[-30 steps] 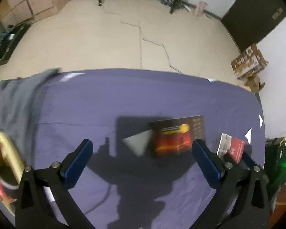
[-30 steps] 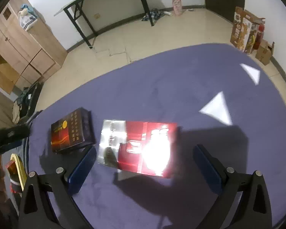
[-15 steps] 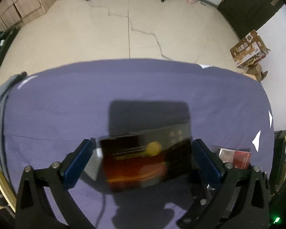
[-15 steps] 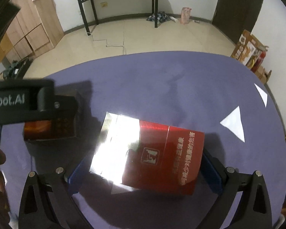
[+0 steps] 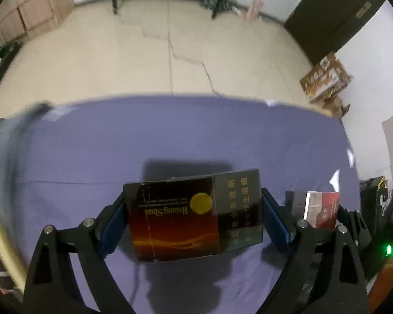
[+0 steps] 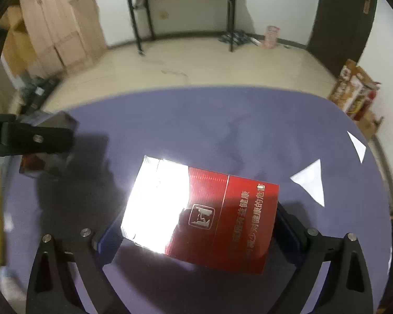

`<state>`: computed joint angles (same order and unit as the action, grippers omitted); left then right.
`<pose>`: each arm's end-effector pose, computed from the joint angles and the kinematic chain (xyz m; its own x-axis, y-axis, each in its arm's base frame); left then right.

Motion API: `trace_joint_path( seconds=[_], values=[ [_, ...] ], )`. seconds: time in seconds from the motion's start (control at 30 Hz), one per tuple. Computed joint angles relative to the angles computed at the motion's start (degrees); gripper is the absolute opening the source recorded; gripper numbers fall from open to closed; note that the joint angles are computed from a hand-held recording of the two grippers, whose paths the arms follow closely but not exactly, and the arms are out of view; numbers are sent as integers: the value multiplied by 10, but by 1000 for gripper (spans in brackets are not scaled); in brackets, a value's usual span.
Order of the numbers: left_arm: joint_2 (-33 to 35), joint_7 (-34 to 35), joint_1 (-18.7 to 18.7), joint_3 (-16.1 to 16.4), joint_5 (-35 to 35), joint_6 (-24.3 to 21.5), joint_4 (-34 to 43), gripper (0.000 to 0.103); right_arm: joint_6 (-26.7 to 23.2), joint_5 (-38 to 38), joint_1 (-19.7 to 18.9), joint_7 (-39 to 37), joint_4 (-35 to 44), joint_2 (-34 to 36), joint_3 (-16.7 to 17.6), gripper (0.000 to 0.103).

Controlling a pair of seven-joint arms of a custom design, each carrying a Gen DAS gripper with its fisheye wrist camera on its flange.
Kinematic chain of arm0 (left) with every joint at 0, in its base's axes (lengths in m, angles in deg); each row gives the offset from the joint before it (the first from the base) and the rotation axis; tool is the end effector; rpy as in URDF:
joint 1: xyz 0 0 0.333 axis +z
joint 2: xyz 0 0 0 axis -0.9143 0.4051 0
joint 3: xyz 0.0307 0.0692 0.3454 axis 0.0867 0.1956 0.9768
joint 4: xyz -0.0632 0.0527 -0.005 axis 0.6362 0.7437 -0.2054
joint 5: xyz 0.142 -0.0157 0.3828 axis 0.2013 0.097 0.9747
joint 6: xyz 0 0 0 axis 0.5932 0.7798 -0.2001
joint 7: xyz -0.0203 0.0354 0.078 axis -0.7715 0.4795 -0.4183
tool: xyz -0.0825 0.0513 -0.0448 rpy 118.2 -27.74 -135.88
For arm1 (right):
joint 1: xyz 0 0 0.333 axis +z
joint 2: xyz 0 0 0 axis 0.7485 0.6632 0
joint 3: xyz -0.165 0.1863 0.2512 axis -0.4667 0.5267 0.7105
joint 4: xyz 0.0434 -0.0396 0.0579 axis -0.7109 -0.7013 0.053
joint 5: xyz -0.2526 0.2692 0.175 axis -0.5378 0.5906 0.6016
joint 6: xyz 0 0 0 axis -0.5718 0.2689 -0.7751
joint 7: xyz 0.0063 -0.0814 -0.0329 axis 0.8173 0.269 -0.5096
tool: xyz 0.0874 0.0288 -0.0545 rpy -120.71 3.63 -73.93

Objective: Organize rigid objects
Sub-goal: 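Drop the Huangshan box in the tray with left tool while right tool drops the Hongqiqu box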

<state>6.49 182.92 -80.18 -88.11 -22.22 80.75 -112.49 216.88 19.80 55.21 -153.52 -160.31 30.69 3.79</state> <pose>0.6124 -0.3144 0.4243 -0.5974 -0.7655 0.2391 -0.7876 0.5038 -0.3548 0.4031 0.1537 0.3739 -0.3881 -0.9135 -0.1222 -0.7140 0.3819 -0.5868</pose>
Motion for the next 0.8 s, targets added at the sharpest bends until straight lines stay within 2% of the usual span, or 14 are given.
trace_joint_path(
  seconds=[0.07,0.17,0.23,0.33,0.47,0.53,0.7,0.8],
  values=[
    [-39,47,40,6,-32,-15,2,91,14,-13,8,-7,8,-23,9,98],
    [-85,92,87,40,-35,-35,28,91,-1,-2,33,-60,53,-25,32,98],
    [-110,111,121,65,-39,-39,53,91,-26,10,61,-102,109,-6,53,98],
    [-138,135,171,101,-36,-56,86,91,-12,26,101,-149,184,37,62,98],
    [-166,183,216,126,-46,-56,54,91,-4,75,165,-231,277,105,68,98],
    [-166,196,233,135,-48,-57,28,91,-17,137,199,-314,321,146,67,98],
    [-124,173,247,133,-32,-65,-23,91,-137,256,251,-494,444,253,75,98],
    [-74,135,242,126,-16,-72,-11,91,-198,285,276,-567,521,312,70,98]
  ],
)
